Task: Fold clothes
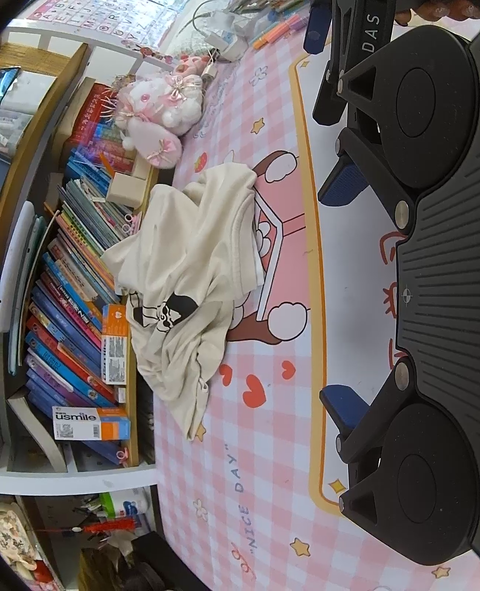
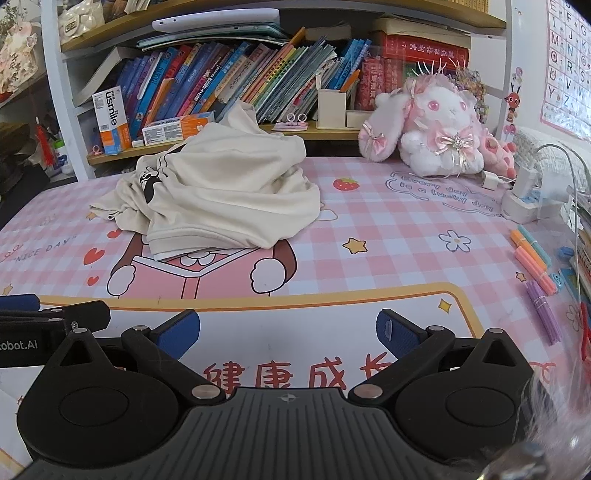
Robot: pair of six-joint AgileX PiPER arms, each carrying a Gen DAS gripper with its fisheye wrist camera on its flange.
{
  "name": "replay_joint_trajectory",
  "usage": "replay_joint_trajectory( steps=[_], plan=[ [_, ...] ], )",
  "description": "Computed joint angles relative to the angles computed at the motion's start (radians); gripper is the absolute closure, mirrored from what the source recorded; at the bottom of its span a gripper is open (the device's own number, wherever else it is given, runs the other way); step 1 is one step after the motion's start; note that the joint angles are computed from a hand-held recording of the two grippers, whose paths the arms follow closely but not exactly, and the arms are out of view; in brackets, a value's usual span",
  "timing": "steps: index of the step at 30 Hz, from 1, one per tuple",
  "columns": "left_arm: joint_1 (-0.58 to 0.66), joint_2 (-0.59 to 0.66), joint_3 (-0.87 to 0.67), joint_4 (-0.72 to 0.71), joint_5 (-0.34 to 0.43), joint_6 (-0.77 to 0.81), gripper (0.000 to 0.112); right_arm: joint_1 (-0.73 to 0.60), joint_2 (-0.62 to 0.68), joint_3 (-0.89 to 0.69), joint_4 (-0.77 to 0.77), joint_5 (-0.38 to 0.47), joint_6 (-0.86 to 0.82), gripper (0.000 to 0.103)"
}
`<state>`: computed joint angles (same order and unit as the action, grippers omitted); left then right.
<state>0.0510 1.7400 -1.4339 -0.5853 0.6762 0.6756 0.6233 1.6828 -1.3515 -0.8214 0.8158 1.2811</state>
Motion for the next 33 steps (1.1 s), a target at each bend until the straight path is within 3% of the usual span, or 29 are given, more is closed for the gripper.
replay_joint_trajectory(
  steps=[33],
  plan=[
    [-0.003,0.002,0.000,0.025,-0.003,-0.015,0.009,0.002,0.008,-0.004,0.007,0.001,-0.008,0.000]
  ],
)
